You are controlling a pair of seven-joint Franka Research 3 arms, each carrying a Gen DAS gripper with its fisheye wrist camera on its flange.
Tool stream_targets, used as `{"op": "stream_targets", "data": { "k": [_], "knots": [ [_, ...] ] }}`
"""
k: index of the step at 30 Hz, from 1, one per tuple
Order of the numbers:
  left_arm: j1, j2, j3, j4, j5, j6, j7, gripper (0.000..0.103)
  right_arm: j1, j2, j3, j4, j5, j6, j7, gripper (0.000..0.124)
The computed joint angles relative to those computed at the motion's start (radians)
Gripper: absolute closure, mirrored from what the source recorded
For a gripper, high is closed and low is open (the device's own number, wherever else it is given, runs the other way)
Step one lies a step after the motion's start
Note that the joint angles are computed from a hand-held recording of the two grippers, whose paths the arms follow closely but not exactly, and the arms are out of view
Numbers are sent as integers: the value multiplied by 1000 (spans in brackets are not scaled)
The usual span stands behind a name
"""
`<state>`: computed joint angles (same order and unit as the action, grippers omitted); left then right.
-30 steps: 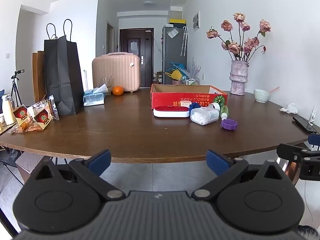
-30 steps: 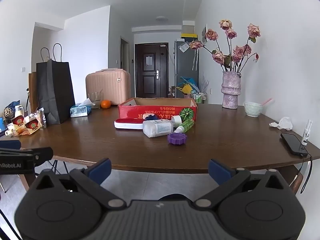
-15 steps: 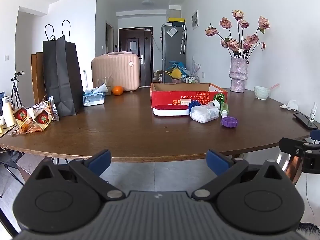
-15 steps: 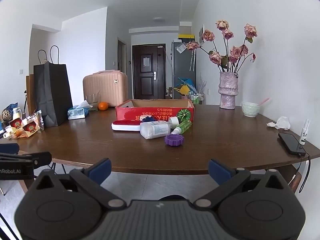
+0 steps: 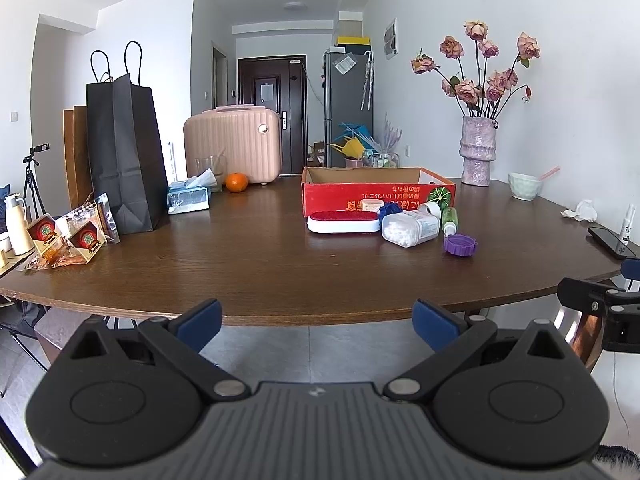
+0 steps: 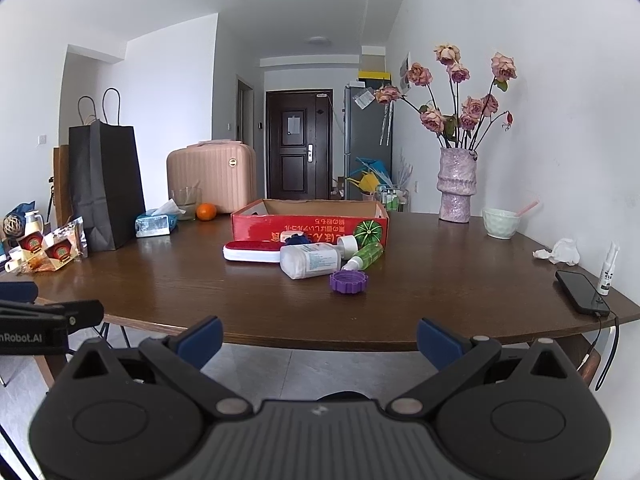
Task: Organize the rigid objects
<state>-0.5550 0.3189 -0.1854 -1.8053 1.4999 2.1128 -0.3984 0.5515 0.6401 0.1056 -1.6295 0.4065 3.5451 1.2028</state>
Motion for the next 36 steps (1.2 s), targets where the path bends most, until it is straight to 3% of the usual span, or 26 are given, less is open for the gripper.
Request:
{"op": "stream_targets", "data": {
  "k": [36],
  "knots": [
    [-10,11,4,16,3,1,16,0,-8,0,3,-4,-6,0,27,21]
  ]
}}
